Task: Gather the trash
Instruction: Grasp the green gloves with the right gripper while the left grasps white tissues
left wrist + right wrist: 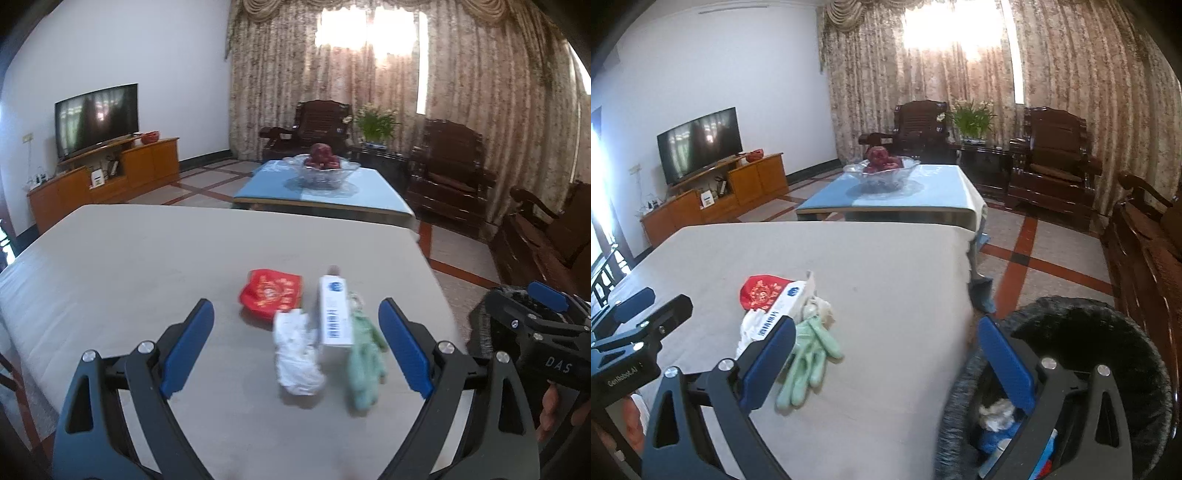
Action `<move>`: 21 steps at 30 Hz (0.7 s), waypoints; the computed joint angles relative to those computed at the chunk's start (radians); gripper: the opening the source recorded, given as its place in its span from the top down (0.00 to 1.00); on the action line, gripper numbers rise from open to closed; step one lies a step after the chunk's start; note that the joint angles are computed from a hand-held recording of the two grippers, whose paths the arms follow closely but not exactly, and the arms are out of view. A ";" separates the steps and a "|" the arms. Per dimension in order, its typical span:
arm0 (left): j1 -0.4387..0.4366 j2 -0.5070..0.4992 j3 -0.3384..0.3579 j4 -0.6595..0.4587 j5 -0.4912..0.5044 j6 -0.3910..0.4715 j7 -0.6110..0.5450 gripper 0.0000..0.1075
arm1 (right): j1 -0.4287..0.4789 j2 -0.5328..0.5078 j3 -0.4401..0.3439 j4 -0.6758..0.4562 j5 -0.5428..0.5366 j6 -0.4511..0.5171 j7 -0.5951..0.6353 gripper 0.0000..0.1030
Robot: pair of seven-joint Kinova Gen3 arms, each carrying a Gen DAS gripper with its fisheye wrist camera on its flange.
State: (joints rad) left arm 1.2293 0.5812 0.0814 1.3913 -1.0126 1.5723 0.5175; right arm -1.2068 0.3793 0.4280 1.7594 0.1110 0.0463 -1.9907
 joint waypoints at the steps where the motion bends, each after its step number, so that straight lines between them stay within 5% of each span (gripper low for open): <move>1: 0.001 -0.007 -0.001 0.016 0.006 0.001 0.015 0.18 | -0.009 0.010 0.005 -0.006 -0.001 -0.004 -0.002 0.06; 11: -0.033 -0.056 0.035 0.143 0.050 0.022 0.113 0.18 | 0.038 0.112 -0.101 -0.110 0.020 0.055 -0.002 0.16; 21: -0.067 -0.073 0.066 0.221 0.083 -0.002 0.163 0.18 | 0.192 0.234 -0.317 -0.264 0.087 0.173 0.007 0.27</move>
State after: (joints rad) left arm 1.1625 0.5084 0.1477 1.6125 -0.9294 1.5706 0.6805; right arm -1.0143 0.6133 0.1112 1.4957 0.1978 0.2197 -1.9840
